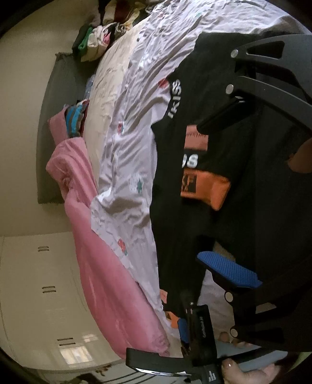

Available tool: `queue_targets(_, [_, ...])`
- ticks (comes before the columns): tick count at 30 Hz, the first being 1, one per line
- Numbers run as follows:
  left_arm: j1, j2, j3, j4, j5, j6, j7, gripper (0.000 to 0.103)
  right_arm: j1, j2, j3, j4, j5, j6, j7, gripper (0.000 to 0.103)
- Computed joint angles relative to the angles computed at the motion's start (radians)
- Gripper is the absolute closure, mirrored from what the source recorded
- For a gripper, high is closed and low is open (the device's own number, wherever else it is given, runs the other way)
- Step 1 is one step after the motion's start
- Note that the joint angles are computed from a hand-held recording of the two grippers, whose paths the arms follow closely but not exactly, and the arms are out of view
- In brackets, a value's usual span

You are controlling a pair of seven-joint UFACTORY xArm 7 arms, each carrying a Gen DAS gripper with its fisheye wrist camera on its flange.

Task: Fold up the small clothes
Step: 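Grasp the other sleeve's orange cuff with the left tool and lift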

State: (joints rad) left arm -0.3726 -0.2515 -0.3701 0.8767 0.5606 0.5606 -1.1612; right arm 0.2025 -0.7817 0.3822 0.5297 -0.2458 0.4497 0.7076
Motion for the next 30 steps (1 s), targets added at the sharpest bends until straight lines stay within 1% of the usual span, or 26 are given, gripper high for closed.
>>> queue_targets(8, [0.044, -0.039, 0.036, -0.075, -0.039, -0.014, -0.02, 0.009, -0.002, 0.143, 0.031, 0.077, -0.022, -0.043, 0.006, 0.006])
queue_targets(13, [0.078, -0.059, 0.052, -0.121, -0.073, -0.019, -0.029, 0.009, 0.009, 0.199, 0.04, 0.105, -0.041, -0.061, 0.023, 0.006])
queue_targets(17, [0.11, -0.074, 0.066, -0.16, -0.102, -0.04, -0.047, 0.009, 0.027, 0.215, 0.035, 0.105, -0.047, -0.071, 0.035, 0.006])
queue_targets(21, [0.148, -0.079, 0.071, -0.186, -0.106, -0.066, -0.07, 0.009, 0.037, 0.218, 0.024, 0.098, -0.045, -0.072, 0.045, 0.006])
queue_targets(24, [0.175, -0.085, 0.079, -0.208, -0.107, -0.117, -0.082, 0.01, 0.04, 0.214, 0.017, 0.09, -0.042, -0.064, 0.052, 0.006])
queue_targets(25, [0.183, -0.083, 0.079, -0.209, -0.105, -0.126, -0.08, 0.015, 0.038, 0.211, 0.017, 0.088, -0.042, -0.056, 0.056, 0.006])
queue_targets(26, [0.199, -0.08, 0.074, -0.206, -0.092, -0.133, -0.089, 0.029, 0.036, 0.21, 0.017, 0.088, -0.044, -0.048, 0.06, 0.006])
queue_targets(27, [0.211, -0.078, 0.071, -0.205, -0.084, -0.141, -0.098, 0.037, 0.033, 0.207, 0.018, 0.088, -0.046, -0.04, 0.064, 0.006])
queue_targets(29, [0.219, -0.075, 0.081, -0.209, -0.09, -0.17, -0.096, 0.068, 0.022, 0.201, 0.027, 0.09, -0.057, -0.01, 0.08, 0.006])
queue_targets(30, [0.225, -0.077, 0.083, -0.213, -0.09, -0.192, -0.097, 0.077, 0.021, 0.197, 0.026, 0.088, -0.059, -0.001, 0.085, 0.006])
